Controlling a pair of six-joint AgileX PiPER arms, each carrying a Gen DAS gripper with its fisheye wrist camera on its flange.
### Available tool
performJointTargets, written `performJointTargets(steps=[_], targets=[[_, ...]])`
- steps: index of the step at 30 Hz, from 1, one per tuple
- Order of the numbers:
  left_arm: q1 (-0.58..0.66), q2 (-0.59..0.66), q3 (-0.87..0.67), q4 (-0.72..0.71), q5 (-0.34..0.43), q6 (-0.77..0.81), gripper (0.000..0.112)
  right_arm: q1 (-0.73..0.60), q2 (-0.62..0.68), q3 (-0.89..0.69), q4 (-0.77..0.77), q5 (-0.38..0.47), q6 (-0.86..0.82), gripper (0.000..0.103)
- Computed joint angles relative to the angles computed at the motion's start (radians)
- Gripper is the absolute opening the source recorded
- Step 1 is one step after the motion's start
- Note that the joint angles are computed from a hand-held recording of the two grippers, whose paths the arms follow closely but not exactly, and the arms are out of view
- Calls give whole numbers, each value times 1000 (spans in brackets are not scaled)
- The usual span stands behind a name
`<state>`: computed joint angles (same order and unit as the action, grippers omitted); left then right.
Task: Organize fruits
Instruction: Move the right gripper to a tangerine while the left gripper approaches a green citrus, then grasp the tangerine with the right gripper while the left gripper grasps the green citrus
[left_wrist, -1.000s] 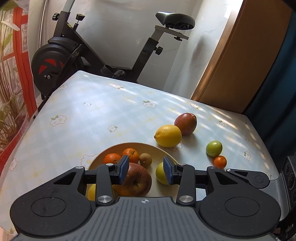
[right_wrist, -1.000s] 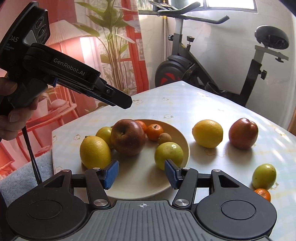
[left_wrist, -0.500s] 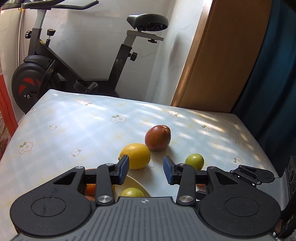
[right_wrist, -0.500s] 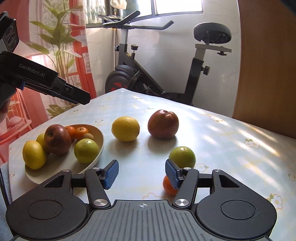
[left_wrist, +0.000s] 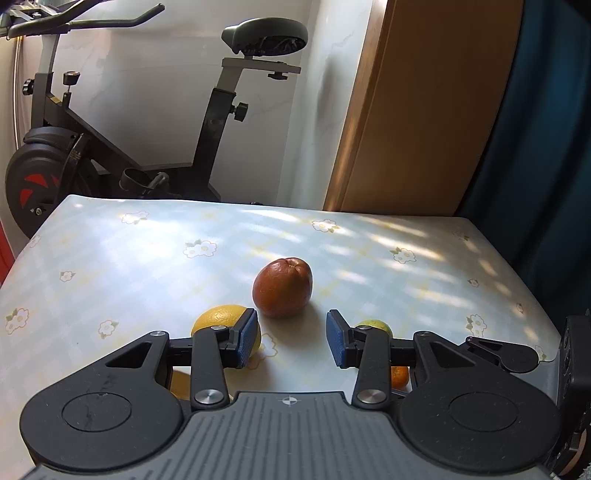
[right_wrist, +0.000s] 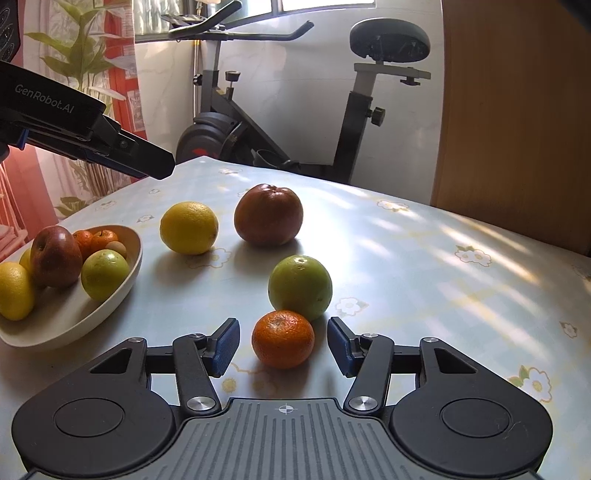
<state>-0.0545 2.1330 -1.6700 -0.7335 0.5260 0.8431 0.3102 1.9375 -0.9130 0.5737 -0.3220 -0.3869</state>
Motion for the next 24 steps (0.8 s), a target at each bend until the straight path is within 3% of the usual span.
performJointTargets(steps=[6,12,16,20,24], targets=[[-18,16,-1,23,-48,4,44,3,1,4,-8,1,6,35],[-22,21,7,7,-60,28,45,5,-8,59,-96,-69,91,34],[-12,30,-3,-69,-24,84,59,11,-35,143,-170,-202,218,34],[-34,28,19,-99,-59,159,59,6,-51,202,-171,-300,281,34],[-41,54,4,-155,-29,210,59,-16,-58,244,-153,-374,346,34]])
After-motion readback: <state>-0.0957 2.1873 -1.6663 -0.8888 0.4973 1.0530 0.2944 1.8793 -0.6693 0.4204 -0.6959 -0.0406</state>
